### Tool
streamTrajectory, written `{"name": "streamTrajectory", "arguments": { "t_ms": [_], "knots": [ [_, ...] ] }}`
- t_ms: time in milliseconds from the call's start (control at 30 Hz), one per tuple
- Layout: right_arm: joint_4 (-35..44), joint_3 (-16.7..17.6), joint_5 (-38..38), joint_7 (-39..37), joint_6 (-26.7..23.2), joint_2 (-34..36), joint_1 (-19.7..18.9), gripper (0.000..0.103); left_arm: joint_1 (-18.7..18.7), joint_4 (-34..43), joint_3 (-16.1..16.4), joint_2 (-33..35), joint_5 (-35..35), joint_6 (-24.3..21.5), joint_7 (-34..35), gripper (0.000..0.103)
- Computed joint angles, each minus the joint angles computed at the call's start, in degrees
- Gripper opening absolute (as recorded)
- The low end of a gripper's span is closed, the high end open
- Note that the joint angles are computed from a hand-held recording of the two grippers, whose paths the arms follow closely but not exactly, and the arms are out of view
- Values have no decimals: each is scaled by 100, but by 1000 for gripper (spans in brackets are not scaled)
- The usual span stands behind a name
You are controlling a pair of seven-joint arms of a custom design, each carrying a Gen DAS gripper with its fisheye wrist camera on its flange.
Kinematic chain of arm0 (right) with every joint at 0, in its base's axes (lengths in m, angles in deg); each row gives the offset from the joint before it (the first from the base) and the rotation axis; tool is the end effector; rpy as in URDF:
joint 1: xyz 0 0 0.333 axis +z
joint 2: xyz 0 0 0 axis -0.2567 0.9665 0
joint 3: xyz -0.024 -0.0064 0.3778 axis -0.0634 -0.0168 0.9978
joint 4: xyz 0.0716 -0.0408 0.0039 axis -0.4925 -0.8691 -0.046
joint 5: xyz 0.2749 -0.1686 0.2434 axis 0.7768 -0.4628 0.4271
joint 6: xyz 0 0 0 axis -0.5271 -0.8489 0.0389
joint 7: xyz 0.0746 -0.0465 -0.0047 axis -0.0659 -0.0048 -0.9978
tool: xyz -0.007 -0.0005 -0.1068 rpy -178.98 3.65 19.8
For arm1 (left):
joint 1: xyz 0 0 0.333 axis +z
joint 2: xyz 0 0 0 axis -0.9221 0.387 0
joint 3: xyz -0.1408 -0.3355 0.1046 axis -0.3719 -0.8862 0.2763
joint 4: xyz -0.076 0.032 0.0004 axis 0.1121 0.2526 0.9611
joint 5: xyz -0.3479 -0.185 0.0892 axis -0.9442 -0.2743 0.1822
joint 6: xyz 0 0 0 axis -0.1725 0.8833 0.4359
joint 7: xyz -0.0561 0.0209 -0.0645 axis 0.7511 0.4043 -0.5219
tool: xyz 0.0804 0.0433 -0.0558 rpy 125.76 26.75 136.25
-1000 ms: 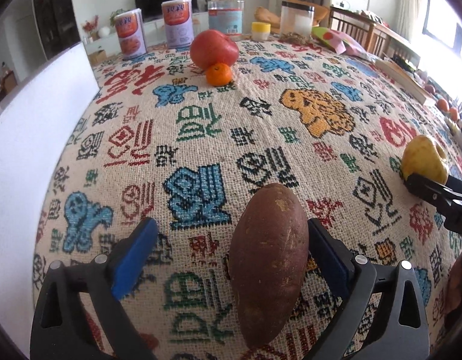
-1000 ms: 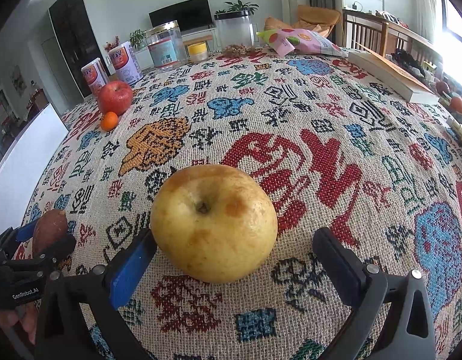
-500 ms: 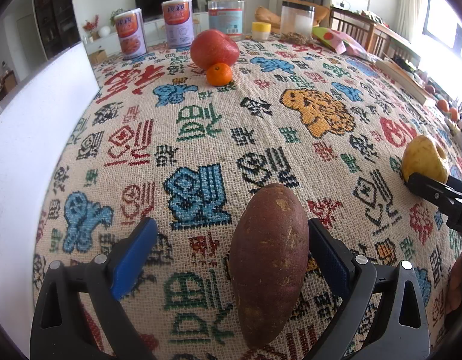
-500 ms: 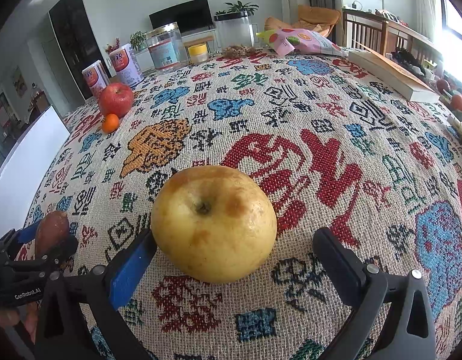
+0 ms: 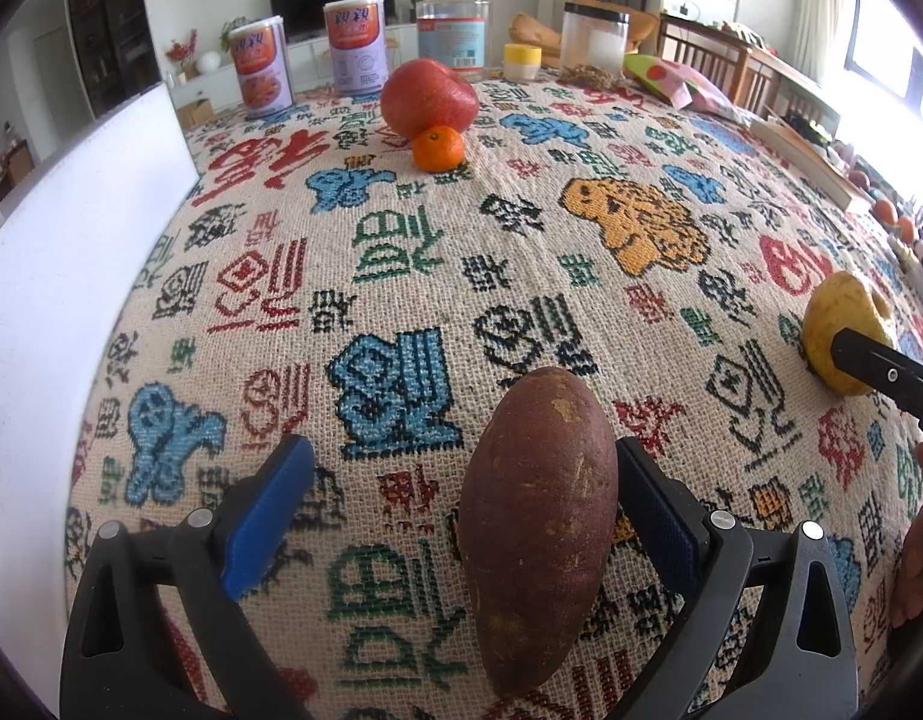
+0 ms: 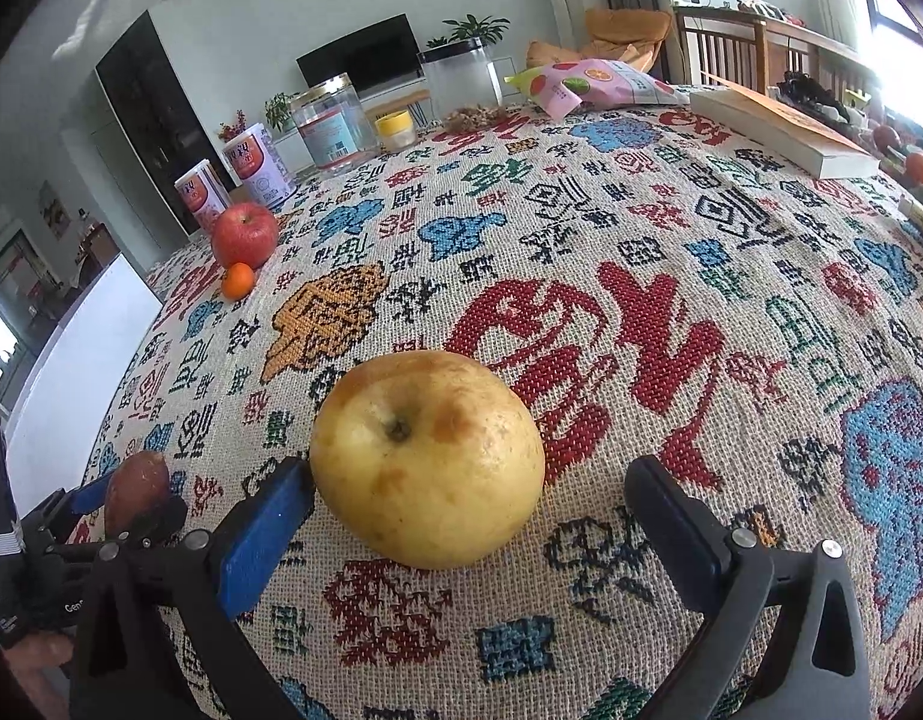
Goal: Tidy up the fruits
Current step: 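Hold the sweet potato and yellow apple raised above the table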
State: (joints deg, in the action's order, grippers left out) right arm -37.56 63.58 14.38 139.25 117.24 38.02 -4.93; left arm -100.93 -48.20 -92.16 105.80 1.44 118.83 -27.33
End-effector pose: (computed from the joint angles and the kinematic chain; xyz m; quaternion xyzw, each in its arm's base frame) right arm 0.6701 0.3082 0.3437 -0.7418 0.5651 -0.0912 0.3495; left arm 0.5931 -0.4326 0.3345 -0.7509 0.5803 -0.1892 0.2522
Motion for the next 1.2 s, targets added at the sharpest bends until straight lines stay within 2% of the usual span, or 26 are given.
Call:
{"name": "streamTrajectory", "arguments": {
  "t_ms": [200,533,633,700,767,800,833,933,1033,1100,1200],
  "knots": [
    [18,-126,-20,33,-36,-11,108,103,-2,-1,3,1,0,7,-3,100],
    [14,-148,-23,41,-33,-14,125,103,3,-5,6,-3,1,14,-1,100],
    [-8,-62,2,22,5,-11,52,103,98,-98,-49,-52,-37,212,128,99],
    [-90,177,77,-16,113,-12,-158,103,256,-306,-140,-179,-205,578,323,98],
    [-252,782,196,-96,319,33,-685,103,294,-542,-124,-307,-244,1017,277,98],
    [-308,971,210,-110,360,45,-849,103,265,-590,-100,-329,-237,1121,286,98],
    [-346,959,186,-64,364,17,-841,103,228,-561,-98,-311,-271,1072,388,98],
    [-339,212,48,183,258,-142,-184,103,47,-287,-63,-163,-373,567,638,98],
    [-284,-506,-139,396,99,-222,459,103,-185,-193,97,-100,-74,324,349,100],
    [-284,-744,-240,479,35,-251,667,103,-165,-190,75,-98,-12,295,261,100],
    [-293,-788,-304,528,19,-259,698,103,-125,-201,47,-103,59,273,200,100]
  ]
}}
